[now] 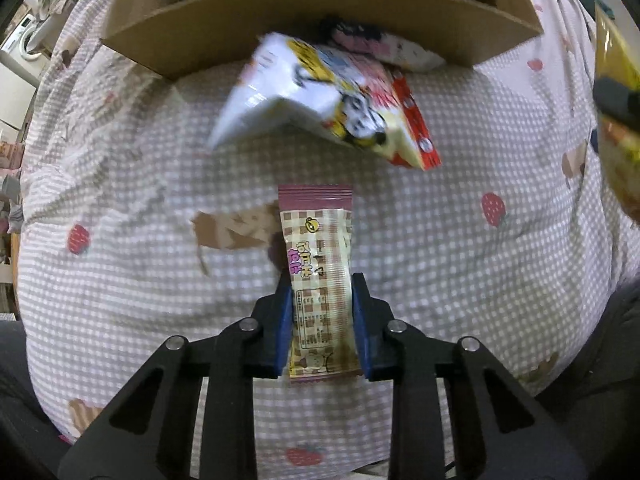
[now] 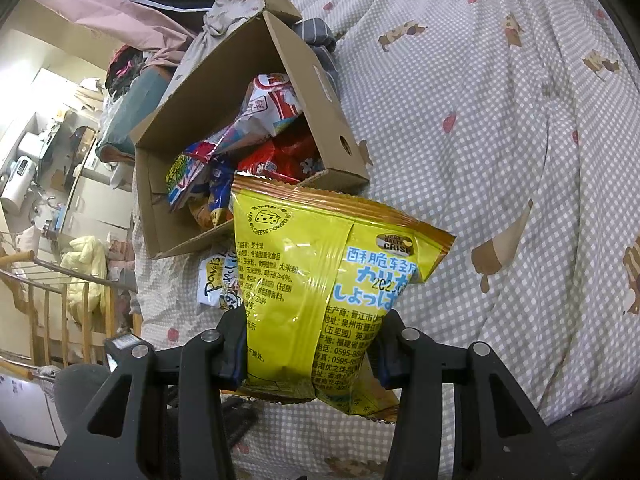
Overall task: Organize snacks
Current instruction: 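Lift and carry the yellow bag and snack bar over the box with both tools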
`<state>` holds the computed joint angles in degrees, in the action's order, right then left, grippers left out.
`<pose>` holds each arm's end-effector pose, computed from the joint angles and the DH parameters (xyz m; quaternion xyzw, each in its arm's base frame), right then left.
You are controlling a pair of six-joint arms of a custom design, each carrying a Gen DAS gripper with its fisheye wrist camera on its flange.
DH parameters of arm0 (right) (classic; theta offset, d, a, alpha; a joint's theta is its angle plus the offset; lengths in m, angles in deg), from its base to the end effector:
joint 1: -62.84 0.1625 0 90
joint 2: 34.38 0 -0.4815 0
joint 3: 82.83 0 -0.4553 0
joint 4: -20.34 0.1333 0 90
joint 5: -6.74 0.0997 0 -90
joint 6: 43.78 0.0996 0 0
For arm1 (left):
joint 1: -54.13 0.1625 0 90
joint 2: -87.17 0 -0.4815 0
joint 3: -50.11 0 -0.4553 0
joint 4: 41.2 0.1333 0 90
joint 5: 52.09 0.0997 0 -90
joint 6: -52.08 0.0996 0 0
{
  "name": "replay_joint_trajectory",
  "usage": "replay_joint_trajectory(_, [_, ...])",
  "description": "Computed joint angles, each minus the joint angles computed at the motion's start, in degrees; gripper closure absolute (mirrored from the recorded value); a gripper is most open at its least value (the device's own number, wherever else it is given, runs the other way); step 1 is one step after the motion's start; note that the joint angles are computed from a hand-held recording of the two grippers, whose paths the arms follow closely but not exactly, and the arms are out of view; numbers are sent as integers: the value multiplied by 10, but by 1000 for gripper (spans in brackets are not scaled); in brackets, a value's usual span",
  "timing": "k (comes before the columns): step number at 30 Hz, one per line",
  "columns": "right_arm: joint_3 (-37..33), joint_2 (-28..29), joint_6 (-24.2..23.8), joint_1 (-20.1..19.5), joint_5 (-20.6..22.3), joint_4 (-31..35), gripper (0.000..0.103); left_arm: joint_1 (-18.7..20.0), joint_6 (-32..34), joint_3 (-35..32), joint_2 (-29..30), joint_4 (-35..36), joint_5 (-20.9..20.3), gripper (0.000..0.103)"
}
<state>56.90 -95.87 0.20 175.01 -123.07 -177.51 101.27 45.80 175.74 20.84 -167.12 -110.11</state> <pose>0.2331 -0.3878 0.1226 -0.2574 -0.8762 0.3810 0.1447 -0.1927 -0.4811 0.0949 0.3484 0.8763 0.0650 0.3263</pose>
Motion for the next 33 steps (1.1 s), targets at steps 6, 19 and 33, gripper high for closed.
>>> replay_joint_trajectory(6, [-5,4,-4,1,-7,4,55,12,12,-33,-8,12,10,80])
replay_joint_trajectory(19, [-8,12,-22,20,-46,-11,55,26,48,-62,-54,-26,17,80])
replay_joint_trajectory(33, [-9,27,-183,57,-72,-233,55,26,137,-105,-67,-153,-1,80])
